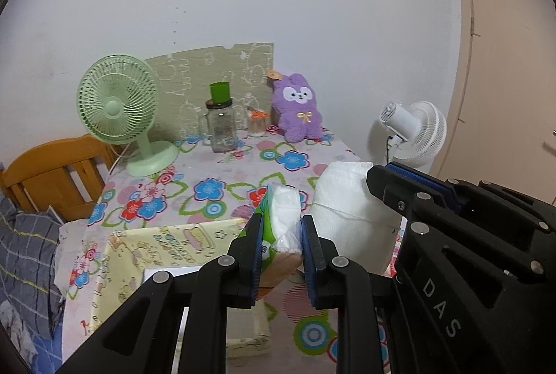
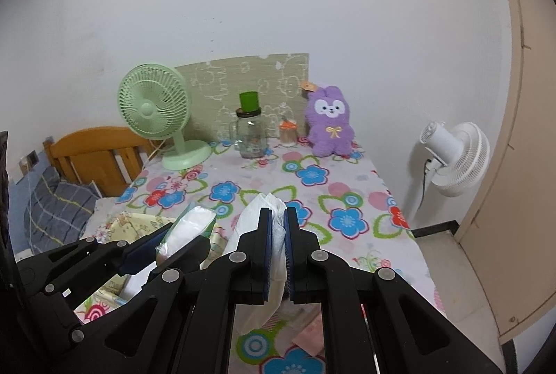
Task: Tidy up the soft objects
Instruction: 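Carry green tissue pack with left tool and white cloth with right tool over box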
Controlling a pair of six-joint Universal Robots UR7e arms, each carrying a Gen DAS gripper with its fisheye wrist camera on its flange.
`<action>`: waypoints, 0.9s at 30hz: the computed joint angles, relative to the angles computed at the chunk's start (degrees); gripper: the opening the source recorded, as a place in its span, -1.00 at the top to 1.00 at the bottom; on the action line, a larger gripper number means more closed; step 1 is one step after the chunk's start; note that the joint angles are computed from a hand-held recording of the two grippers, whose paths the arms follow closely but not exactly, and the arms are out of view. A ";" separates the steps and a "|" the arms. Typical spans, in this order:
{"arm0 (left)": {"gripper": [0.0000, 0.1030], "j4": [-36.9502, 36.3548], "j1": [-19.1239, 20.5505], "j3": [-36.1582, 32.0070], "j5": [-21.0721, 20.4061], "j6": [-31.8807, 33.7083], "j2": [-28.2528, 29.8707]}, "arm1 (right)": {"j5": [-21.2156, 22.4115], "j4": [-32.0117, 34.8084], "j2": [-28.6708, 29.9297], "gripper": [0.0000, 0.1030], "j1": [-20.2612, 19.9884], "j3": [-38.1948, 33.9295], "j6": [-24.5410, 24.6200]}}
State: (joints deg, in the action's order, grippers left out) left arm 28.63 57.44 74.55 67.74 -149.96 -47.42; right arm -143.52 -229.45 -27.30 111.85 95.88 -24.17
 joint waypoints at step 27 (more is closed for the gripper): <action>0.63 4.47 6.06 -10.11 -3.91 0.22 3.67 | 6.04 19.63 5.60 0.81 -1.01 -11.71 5.71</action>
